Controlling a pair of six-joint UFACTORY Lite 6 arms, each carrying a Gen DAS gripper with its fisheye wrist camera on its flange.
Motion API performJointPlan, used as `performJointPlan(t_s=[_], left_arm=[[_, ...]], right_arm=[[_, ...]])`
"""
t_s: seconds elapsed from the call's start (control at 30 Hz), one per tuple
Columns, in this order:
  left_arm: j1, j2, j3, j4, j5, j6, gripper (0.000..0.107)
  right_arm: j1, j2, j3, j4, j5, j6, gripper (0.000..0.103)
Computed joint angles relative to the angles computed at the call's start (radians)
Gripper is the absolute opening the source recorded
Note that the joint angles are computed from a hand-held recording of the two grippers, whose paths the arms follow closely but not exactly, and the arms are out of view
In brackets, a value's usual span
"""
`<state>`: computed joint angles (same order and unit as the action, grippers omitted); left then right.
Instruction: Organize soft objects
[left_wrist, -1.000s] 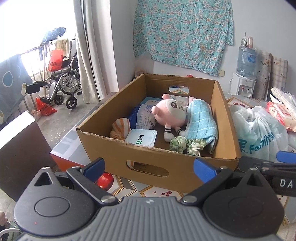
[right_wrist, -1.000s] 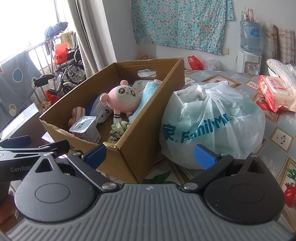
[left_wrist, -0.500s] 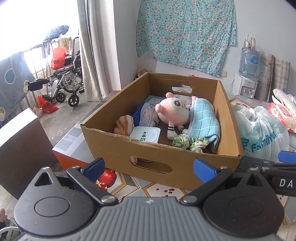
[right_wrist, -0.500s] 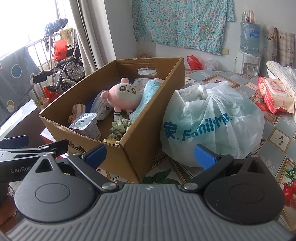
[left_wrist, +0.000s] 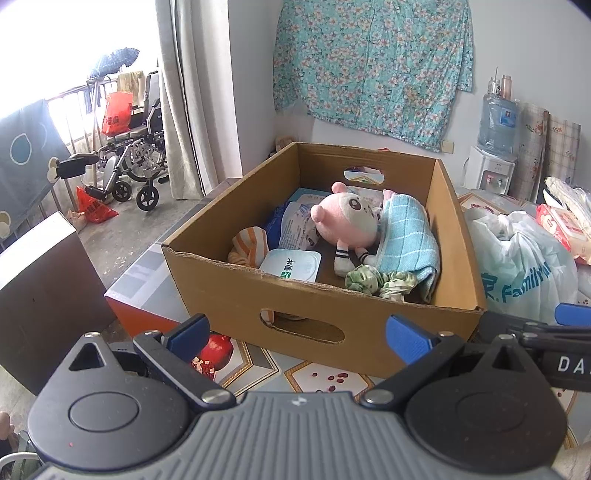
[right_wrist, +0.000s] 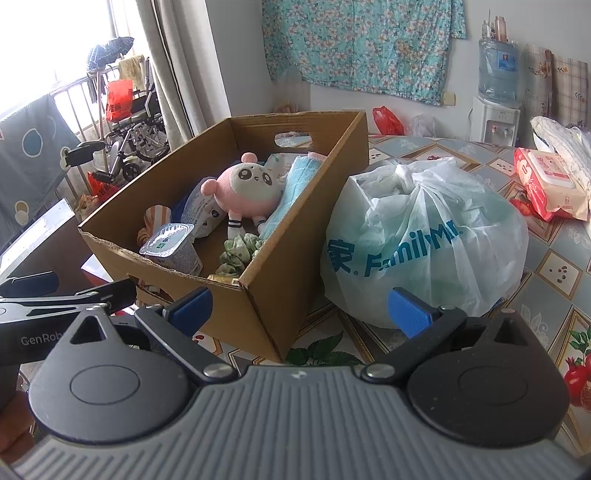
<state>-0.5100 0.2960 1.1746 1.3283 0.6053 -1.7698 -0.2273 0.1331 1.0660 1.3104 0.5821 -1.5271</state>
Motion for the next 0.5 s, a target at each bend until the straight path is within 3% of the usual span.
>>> performJointPlan(t_s=[0.5], left_arm=[[0.001,0.0,-0.006,0.001,-0.001,-0.009,0.102]], right_arm=[[0.013,-0.008,-0.017,-0.004,-0.01,0.016,0.102]])
